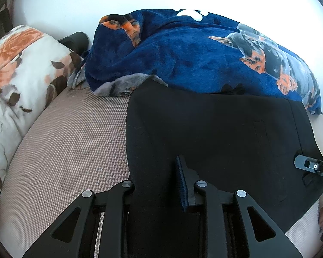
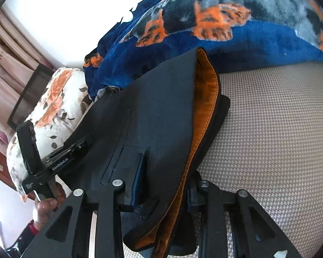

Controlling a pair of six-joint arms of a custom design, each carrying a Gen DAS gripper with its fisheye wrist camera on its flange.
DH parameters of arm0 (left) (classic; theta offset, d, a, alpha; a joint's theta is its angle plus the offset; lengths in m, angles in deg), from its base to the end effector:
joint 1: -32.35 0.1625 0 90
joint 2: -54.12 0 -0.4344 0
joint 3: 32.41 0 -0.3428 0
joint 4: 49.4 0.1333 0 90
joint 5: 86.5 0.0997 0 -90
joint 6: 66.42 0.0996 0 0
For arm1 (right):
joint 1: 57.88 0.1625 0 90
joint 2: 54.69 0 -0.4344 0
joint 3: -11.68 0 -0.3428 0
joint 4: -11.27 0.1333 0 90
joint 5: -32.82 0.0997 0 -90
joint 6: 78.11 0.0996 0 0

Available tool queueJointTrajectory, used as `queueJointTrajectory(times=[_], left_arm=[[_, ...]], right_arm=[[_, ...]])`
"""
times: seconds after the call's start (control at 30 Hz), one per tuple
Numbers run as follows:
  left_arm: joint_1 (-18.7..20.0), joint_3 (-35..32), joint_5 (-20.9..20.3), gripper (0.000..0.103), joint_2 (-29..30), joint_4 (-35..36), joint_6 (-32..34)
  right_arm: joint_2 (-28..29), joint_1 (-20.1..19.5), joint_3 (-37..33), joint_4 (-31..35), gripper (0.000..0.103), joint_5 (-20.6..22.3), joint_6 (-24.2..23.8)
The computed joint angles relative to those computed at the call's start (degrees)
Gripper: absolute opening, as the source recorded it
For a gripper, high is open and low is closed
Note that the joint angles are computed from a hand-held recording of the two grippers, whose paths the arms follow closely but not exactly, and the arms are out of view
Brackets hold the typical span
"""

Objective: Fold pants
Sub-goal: 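Smooth the folded trousers flat with the right tool while the left tool holds them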

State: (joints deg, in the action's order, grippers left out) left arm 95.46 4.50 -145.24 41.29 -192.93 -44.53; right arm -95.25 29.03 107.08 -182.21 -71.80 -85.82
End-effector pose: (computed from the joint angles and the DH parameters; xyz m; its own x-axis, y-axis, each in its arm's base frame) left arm -0.2263 -0.8553 0.0940 -0.6677 0.4371 -0.6026 0.6927 0.6613 -0.2877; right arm 0.0721 -0.6705 0.1759 -0.9521 0.1506 0.2660 -0.0930 0.6862 -0.7214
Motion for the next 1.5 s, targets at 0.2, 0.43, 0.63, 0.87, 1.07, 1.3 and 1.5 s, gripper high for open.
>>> queueJointTrajectory(times=[0.2, 0.43, 0.63, 0.87, 1.07, 1.3, 1.5], left_arm=[[-0.04, 0.20, 0.19, 0.027, -0.06, -0.21, -0.15], [-0.05, 0.39, 0.55, 0.029, -0.08, -0.56, -0.18], [-0.05, 0.40, 0.66, 0.029, 0.05, -0.88, -0.01], [-0.11, 0.34, 1.05, 0.029, 0.20, -1.21, 0.41], [-0.15, 0.40, 1.35, 0.029, 0.21, -1.45, 0.69], [-0.35, 0.72, 2.20, 0.031, 0.23, -2.25, 1.20], [-0.49, 0.95, 2.67, 0.032, 0.25, -2.71, 1.54]], right_arm=[[1.53, 1.55, -0.55, -3.13, 0.031, -4.99, -2.75], [4.19, 3.67, -2.16, -7.07, 0.033, -12.11, -7.31], [5.09, 4.15, -2.96, -7.99, 0.034, -14.20, -8.76], [5.25, 4.23, -3.27, -7.98, 0.034, -14.74, -9.29], [5.59, 4.50, -3.73, -8.01, 0.035, -15.41, -9.66], [5.64, 4.54, -4.00, -7.66, 0.036, -15.63, -9.80], [5.69, 4.55, -4.08, -7.65, 0.036, -15.62, -9.86]])
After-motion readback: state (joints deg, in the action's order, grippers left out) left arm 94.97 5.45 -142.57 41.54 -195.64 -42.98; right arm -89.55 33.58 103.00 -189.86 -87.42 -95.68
